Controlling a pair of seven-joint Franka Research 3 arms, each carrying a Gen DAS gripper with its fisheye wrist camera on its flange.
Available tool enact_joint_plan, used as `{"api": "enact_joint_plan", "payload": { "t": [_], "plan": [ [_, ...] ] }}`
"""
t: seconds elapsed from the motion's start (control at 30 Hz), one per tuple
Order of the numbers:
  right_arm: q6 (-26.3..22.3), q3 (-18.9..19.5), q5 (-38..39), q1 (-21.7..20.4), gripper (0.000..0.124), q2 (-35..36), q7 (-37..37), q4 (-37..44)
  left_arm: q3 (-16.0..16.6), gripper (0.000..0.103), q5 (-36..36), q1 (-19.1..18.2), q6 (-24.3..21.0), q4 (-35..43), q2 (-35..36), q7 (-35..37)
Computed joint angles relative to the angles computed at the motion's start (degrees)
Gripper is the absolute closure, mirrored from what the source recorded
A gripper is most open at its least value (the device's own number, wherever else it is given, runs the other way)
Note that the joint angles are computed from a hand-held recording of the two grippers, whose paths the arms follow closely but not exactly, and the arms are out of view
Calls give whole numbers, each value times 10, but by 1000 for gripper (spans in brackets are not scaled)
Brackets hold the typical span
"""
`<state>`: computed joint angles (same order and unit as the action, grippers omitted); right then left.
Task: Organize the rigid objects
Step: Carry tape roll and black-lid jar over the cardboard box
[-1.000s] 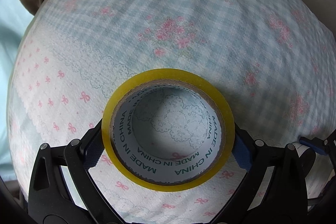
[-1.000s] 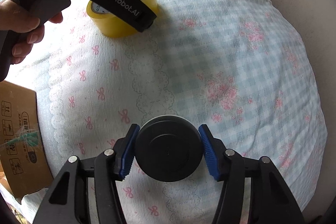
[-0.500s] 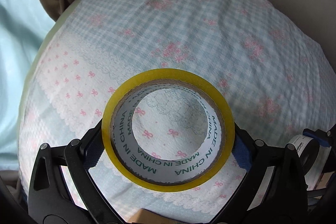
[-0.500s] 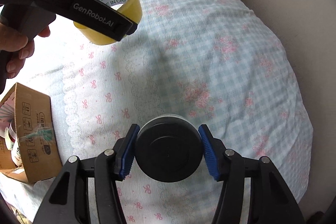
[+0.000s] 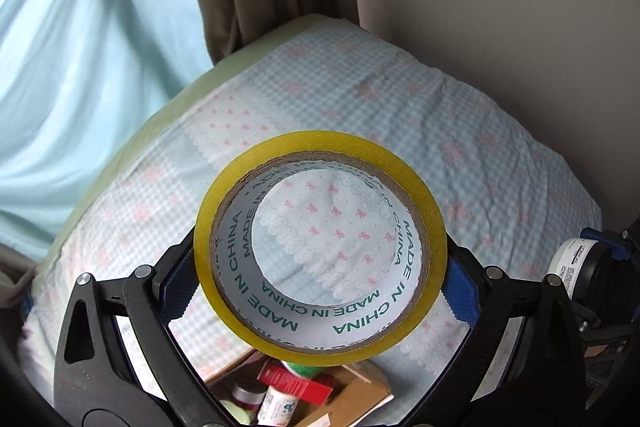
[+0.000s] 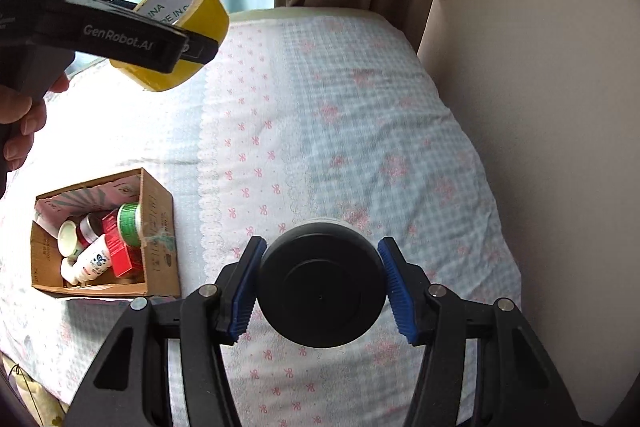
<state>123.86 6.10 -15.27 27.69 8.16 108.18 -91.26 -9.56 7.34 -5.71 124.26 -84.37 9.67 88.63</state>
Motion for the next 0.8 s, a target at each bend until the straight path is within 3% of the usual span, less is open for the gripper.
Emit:
{"api": "enact_joint_plan", "payload": {
  "t": [0.23,0.5,0.8],
  "plan": [
    [-43,26,3,22,71,-41,9,15,29,4,-21,26,18,-184,-199,-5],
    [-73,53,31,57,71,-31,12,51,63,4,-19,42,5,-374,-388,-31],
    [-72,54,104,93,71,50,-39,114,69,4,-15,45,-28,-502,-496,-126]
  ]
}}
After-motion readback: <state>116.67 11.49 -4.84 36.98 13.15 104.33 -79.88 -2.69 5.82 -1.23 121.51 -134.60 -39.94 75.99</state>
